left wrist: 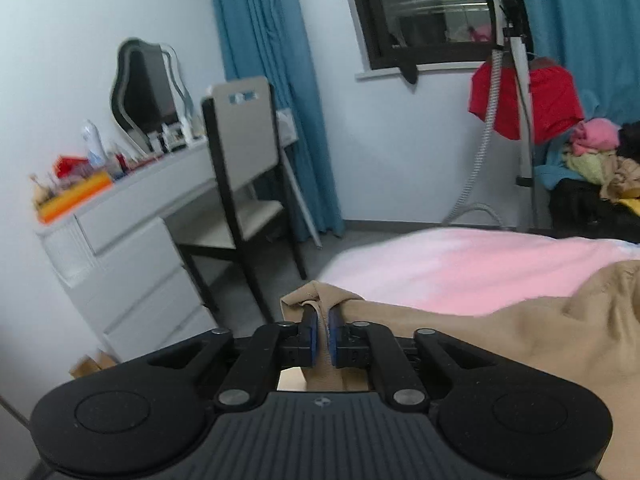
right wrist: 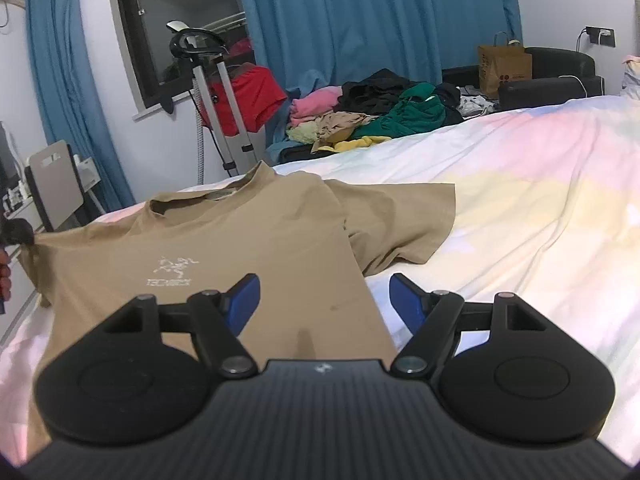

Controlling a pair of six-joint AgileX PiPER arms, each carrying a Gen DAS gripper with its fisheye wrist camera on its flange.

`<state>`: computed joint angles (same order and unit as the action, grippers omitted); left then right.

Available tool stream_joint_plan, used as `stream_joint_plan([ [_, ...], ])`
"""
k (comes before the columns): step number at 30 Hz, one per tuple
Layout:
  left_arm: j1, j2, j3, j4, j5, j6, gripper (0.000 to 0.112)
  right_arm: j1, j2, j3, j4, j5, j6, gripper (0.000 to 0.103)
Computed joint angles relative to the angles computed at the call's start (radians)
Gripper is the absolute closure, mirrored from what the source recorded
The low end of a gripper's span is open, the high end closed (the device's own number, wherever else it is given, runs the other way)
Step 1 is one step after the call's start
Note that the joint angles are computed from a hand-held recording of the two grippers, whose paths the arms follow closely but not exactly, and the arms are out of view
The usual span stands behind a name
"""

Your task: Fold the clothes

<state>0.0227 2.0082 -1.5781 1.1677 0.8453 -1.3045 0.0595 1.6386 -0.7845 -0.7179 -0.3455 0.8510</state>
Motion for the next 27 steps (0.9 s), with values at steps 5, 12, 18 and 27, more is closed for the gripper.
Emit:
stream_joint_plan([
  [5, 0.026, -0.139, 0.230, -0.130, -0.186, -0.062, 0.071, 0.002, 0.025, -0.010, -0.004, -0.018, 0.000, 0.030],
  [12, -0.052, -0.643, 0.710, -0.614, -0.250, 0.256, 0.063, -0.041, -0.018, 0.010, -0.106, -0.053, 0.113, 0.030],
  [18, -0.345, -0.979, 0.935, -0.864, -0.035, 0.114, 0.064, -0.134, -0.121, 0.057, -0.328, -0.098, 0.315, 0.030],
  [27, -0.765, -1.050, 1.013, -0.757, 0.074, -0.264, 0.111, -0.349, -0.254, 0.091, -0.723, -0.210, 0.736, 0.030],
])
